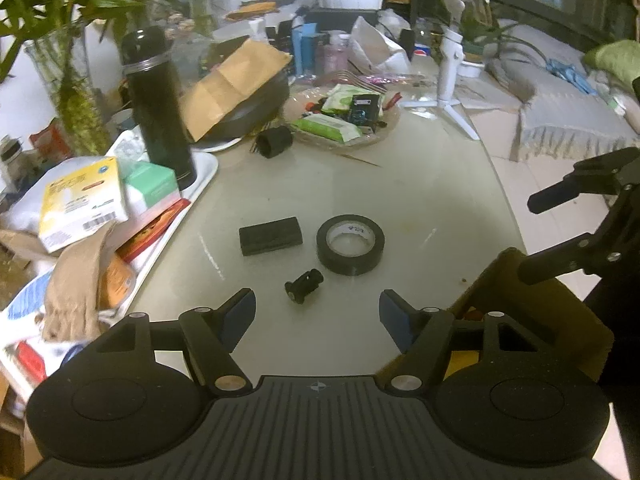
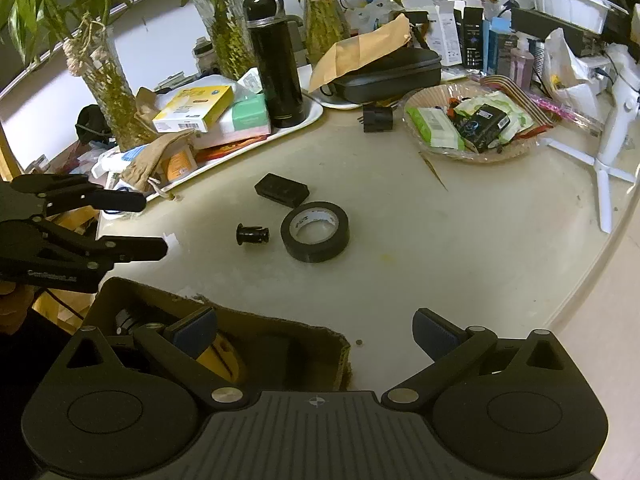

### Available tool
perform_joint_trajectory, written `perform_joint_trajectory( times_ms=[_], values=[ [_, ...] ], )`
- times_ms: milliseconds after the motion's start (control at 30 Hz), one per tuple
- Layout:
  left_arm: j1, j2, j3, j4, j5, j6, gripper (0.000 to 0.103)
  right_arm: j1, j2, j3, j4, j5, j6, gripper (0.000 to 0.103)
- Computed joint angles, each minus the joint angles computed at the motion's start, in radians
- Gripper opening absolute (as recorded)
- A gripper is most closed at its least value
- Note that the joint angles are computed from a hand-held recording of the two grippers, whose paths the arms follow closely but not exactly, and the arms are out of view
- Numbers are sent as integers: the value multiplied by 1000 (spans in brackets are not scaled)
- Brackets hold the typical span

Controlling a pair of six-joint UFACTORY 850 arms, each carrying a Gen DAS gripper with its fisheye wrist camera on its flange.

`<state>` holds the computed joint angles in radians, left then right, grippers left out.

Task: Organize rigid objects
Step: 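Lower the left gripper onto the small black knob and close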

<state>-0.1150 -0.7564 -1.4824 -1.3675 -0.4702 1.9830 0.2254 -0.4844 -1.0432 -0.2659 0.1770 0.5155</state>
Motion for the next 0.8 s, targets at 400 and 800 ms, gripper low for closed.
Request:
perform_joint_trajectory(
  times_ms=[400, 800],
  values=[
    [-33, -140, -210, 325, -6, -267, 53, -10, -7, -1, -81, 5, 81, 103],
    [-62, -318, -490, 703, -132, -588, 47, -19, -9, 3, -123, 15, 128, 103]
  ],
)
